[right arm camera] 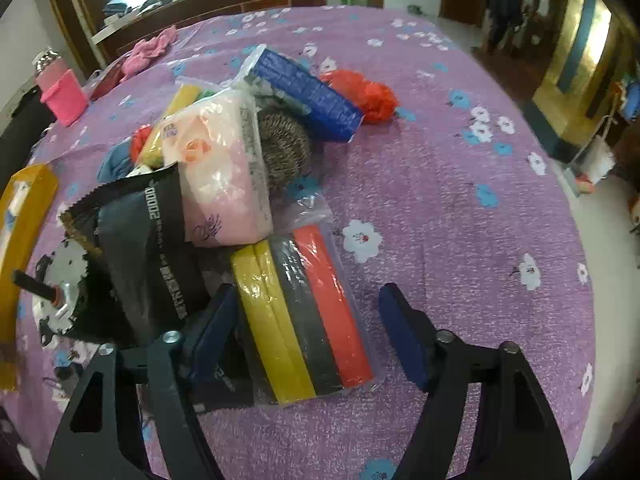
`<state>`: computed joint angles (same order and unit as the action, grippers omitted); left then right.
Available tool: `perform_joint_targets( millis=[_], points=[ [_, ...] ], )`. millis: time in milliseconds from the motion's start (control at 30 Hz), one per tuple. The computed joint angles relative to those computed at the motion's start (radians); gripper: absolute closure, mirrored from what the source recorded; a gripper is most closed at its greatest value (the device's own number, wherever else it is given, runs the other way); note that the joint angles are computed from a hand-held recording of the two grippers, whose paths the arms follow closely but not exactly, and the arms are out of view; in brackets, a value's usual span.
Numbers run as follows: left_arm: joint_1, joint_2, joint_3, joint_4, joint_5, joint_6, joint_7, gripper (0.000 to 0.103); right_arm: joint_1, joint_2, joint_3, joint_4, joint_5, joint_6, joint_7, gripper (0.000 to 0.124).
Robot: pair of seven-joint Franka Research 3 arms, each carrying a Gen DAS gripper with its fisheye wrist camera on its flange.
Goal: Organize soft objects
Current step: 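Lift the blue-patterned bag with the left gripper while the right gripper grasps the striped packet, then place the blue bag and striped packet into the tray with both grippers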
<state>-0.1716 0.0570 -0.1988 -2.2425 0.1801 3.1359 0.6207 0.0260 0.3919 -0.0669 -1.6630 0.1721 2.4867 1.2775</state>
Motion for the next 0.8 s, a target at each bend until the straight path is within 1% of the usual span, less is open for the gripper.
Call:
perform_joint_targets(
  millis=[33,167,233,267,300,333,367,400,433,467,500,533,633,700,733,800],
  points=[
    [-0.006,-0.011,0.012,-0.010,0.030,0.005,-0.028,0.049,0.003,-0.006,-0.001,-0.009,0.002,0.015,0.010,0.074],
    [0.003,-0.053,0.019,-0.059,0.049,0.029,-0.057,0.049,-0.021,-0.056,0.006,-0.070,0.053,0.042,0.000,0.076],
    [-0.001,-0.077,0.019,-0.090,-0.036,0.044,0.017,0.049,-0.034,-0.098,0.006,-0.119,0.080,0.068,-0.012,0.076],
    [-0.038,-0.092,0.051,-0.108,-0.110,0.051,0.080,0.049,-0.039,-0.119,0.005,-0.141,0.093,0.081,-0.016,0.076],
    [-0.110,-0.105,0.108,-0.123,-0.239,0.057,0.195,0.049,-0.045,-0.140,0.007,-0.160,0.113,0.092,-0.024,0.076],
    [-0.155,-0.122,0.141,-0.137,-0.373,0.063,0.308,0.049,-0.053,-0.170,0.010,-0.185,0.139,0.101,-0.040,0.076],
    [-0.165,-0.135,0.148,-0.146,-0.436,0.062,0.364,0.049,-0.056,-0.193,0.013,-0.203,0.158,0.108,-0.052,0.076],
    [-0.140,-0.154,0.136,-0.159,-0.430,0.057,0.360,0.049,-0.062,-0.223,0.019,-0.220,0.188,0.108,-0.077,0.076],
    [-0.080,-0.176,0.104,-0.174,-0.354,0.045,0.299,0.049,-0.064,-0.245,0.025,-0.226,0.221,0.100,-0.103,0.076],
    [0.000,-0.198,0.051,-0.184,-0.271,0.028,0.233,0.049,-0.061,-0.256,0.030,-0.222,0.249,0.088,-0.121,0.076],
    [0.052,-0.219,0.024,-0.190,-0.207,0.007,0.187,0.049,-0.060,-0.281,0.035,-0.232,0.285,0.070,-0.151,0.076],
    [0.089,-0.239,0.010,-0.194,-0.154,-0.019,0.152,0.049,-0.054,-0.301,0.043,-0.230,0.327,0.038,-0.187,0.076],
    [0.128,-0.276,0.025,-0.184,-0.062,-0.094,0.113,0.049,-0.020,-0.311,0.060,-0.202,0.401,-0.032,-0.250,0.076],
    [0.153,-0.281,0.030,-0.161,-0.005,-0.136,0.094,0.049,0.006,-0.301,0.071,-0.182,0.434,-0.069,-0.271,0.076],
    [0.160,-0.274,0.042,-0.142,0.012,-0.157,0.096,0.049,0.021,-0.290,0.080,-0.164,0.453,-0.094,-0.280,0.076],
    [0.152,-0.251,0.065,-0.101,0.012,-0.185,0.109,0.049,0.047,-0.269,0.094,-0.138,0.480,-0.133,-0.288,0.076]
  ],
)
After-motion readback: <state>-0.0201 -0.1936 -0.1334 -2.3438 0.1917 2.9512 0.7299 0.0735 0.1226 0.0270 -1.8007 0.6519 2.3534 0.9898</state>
